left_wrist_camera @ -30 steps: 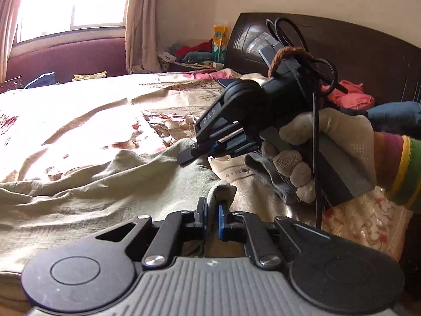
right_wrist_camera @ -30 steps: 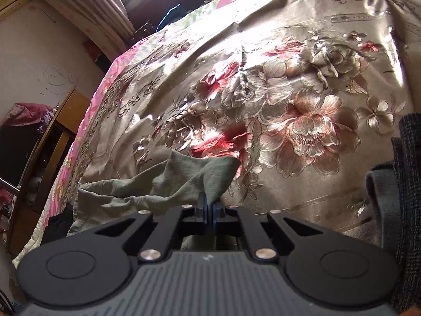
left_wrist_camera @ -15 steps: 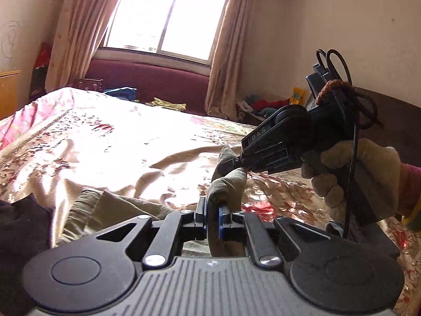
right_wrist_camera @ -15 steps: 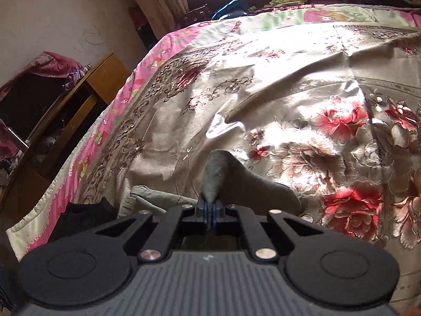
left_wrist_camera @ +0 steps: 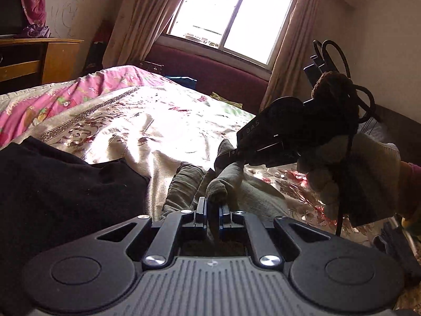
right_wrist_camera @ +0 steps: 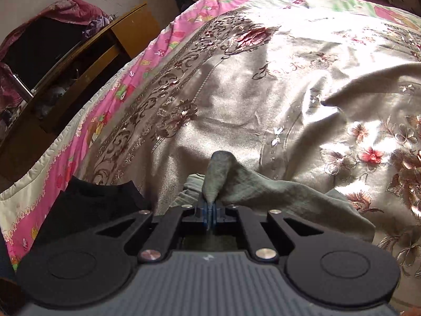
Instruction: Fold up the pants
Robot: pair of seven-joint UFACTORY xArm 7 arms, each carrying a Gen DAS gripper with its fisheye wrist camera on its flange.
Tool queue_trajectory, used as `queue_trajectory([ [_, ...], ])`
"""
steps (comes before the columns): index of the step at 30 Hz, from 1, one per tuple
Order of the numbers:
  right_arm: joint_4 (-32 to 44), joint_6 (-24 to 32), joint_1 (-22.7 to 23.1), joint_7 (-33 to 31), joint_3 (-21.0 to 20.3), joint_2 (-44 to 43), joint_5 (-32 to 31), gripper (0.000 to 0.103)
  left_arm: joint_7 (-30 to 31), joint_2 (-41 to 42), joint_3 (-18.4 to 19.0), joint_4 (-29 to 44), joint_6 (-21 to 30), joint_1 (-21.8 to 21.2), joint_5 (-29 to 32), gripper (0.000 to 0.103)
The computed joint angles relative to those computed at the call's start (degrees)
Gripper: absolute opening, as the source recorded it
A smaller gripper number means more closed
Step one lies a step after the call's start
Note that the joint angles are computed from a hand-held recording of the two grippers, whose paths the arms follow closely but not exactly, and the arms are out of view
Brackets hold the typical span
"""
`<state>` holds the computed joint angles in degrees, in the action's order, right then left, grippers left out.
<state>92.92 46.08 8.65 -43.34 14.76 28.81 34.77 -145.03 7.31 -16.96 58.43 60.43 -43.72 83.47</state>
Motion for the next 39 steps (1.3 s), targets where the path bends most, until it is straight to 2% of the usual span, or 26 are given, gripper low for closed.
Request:
queue_trajectory([
  [5,-1.34,-2.21,2.28,1.15,0.05,0.35,-2.38,0.012,-4.37,-1.29,-0.34,-3.07,-0.82,0.0,-1.69,0.023],
  [8,-2.04,-3.27,1.15,-0.91,1.6,0.14,0.15,0.023,-6.98,-2.59,-0.33,-5.25,-2.88,1.06,-2.33,0.024],
  [10,-1.98,-2.94,0.09,-2.61,2.61,-0.07,2.79,0.024,-6.99,-3.01,-1.01,-5.6,-2.49,1.0,-3.99,0.027],
  [14,-3.21,-5.25,0.42,-4.67,2.56,-1.57,4.77,0.024,-4.62,-2.9,-1.89,-4.98,0.01,0.39,-6.75,0.029],
  [17,-5.93,-7.48,-0.23,-7.59,2.5,-3.71,6.47,0.024,0.07,-2.63,-2.62,-3.73,4.75,-0.81,-10.04,0.032],
  [19,-8.81,-9.35,-0.77,-12.34,2.71,-5.55,7.52,0.024,3.09,-2.34,-2.93,-2.57,8.38,-1.62,-12.39,0.032],
  [21,-11.09,-11.64,0.03,-15.44,2.25,-6.55,6.79,0.024,5.06,-2.35,-3.04,-1.92,10.66,-2.34,-12.85,0.032],
  [22,-11.2,-11.92,0.87,-14.99,1.63,-6.25,5.36,0.024,5.56,-2.45,-2.92,-1.81,10.75,-2.39,-12.43,0.032],
  [27,-8.46,-13.55,3.49,-10.38,1.0,-1.58,0.65,0.025,7.82,-1.61,-1.27,-1.08,5.51,-0.49,-9.33,0.033],
  [30,-7.68,-14.44,3.74,-10.2,1.85,-0.14,-1.6,0.026,11.04,0.39,-0.19,0.24,0.58,0.8,-10.83,0.033],
  [33,-7.9,-14.03,2.51,-11.85,3.06,-0.62,-1.92,0.026,13.73,1.32,0.18,0.86,0.17,0.2,-12.64,0.034],
  [39,-11.35,-13.79,-1.37,-18.45,4.12,-4.91,3.31,0.027,16.25,-1.88,-0.38,-0.22,2.52,-0.67,-12.85,0.035],
])
